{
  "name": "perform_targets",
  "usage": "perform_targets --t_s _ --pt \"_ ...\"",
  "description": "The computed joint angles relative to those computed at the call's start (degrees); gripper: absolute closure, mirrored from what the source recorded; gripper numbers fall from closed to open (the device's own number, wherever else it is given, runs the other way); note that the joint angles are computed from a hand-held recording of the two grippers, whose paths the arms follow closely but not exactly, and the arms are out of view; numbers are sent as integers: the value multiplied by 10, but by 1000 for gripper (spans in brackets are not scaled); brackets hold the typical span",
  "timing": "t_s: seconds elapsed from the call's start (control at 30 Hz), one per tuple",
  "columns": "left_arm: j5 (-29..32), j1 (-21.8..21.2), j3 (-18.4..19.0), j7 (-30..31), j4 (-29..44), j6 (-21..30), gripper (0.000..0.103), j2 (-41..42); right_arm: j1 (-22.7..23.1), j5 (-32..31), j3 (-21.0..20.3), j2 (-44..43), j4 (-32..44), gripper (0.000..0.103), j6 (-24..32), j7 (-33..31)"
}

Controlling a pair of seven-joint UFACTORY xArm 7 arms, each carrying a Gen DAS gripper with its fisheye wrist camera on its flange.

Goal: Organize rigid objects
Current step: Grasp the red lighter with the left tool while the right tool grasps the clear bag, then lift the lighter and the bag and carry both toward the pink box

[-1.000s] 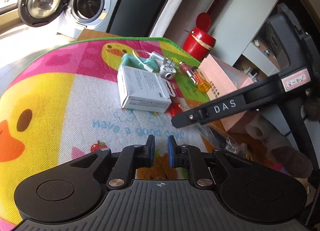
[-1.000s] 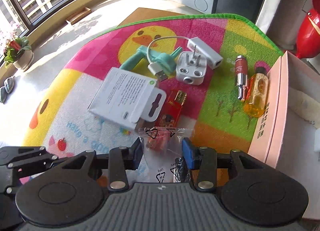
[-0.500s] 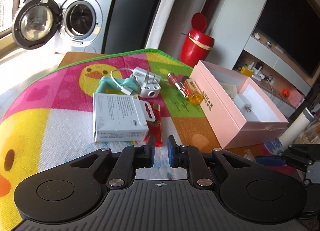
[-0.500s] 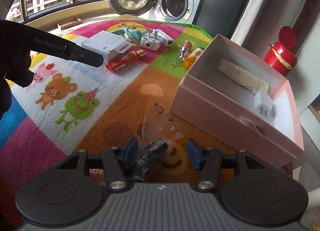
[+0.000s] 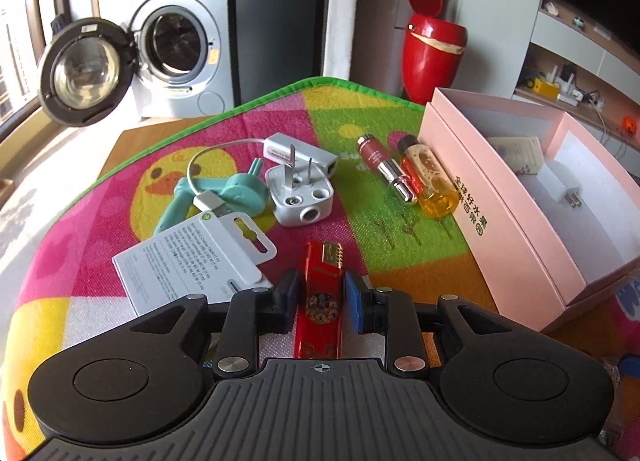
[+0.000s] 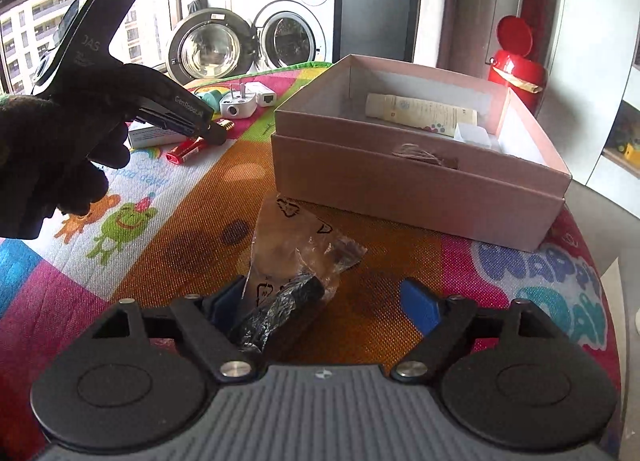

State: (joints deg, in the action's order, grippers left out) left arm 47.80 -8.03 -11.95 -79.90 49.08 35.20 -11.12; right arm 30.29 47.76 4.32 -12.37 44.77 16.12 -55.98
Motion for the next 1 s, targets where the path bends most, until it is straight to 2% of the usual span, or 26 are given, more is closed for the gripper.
perform_targets --t_s 0.17,0.23,0.33,0.43,0.5,0.63,0.73,0.8,0.83,0.87,0.93,1.0 --pt "25 1 -9 -13 -32 -17 76 -27 -1 10 -3 -2 3 19 14 -9" --pt "15 -7 -17 -3 -54 -25 76 -50 7 41 -17 -13 3 19 35 -54" --pt "-12 -23 -36 15 -99 -46 76 -98 24 134 -50 -61 -12 19 84 -169" --pt "-49 -38 -65 26 -137 -52 76 -146 4 130 -54 -92 -15 18 156 -199" --pt "-77 -45 -88 23 -151 -49 77 -170 -15 91 -35 -100 -18 18 167 -174" --pt "-122 -48 -127 5 -159 -36 77 -193 -47 -18 3 -82 -11 18 181 -61" --pt "-147 -48 -141 -9 -159 -27 77 -200 -49 -49 5 -84 -20 18 144 -27" --pt "-154 -45 -146 -15 -158 -26 77 -201 -52 -79 16 -92 -38 18 85 1" --pt "-153 -40 -152 -23 -157 -24 77 -201 -49 -83 11 -95 -43 19 72 9" --pt "-152 -34 -161 -38 -155 -20 77 -201 -40 -78 -3 -96 -40 19 82 12" --pt "-146 -26 -177 -64 -151 -10 76 -201 -21 -41 -43 -83 -11 19 140 12" --pt "-140 -25 -178 -78 -154 -11 76 -204 -23 -20 -43 -67 6 22 152 24"
